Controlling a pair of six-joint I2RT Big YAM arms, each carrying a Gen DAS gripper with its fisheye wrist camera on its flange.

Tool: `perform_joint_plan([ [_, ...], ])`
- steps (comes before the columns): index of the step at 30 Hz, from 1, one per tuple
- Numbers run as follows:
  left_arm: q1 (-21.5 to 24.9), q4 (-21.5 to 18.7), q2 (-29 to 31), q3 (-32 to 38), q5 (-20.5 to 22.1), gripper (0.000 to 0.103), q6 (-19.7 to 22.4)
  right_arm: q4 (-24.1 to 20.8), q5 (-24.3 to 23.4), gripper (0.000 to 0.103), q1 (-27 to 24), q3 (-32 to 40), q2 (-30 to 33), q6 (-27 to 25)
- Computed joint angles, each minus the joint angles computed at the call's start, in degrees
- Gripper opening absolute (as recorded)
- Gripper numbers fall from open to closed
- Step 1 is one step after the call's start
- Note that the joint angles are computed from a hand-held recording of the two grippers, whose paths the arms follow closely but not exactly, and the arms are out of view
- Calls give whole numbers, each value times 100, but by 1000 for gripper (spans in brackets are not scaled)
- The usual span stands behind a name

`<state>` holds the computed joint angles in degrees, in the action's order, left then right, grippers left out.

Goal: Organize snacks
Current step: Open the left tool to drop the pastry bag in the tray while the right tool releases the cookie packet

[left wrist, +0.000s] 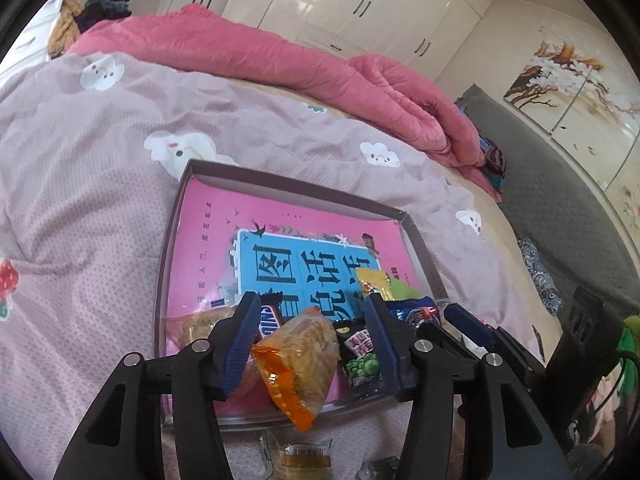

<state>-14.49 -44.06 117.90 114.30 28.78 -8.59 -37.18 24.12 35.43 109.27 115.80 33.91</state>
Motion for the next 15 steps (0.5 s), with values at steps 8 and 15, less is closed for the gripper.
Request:
perform_joint_plan([
  [8, -24, 112, -173, -150, -197, 64, 150, 99, 97, 65, -6, -138, -114, 68],
  [15, -30, 231, -337, -333, -364, 71, 254, 215, 245, 69, 14, -269, -243, 103],
])
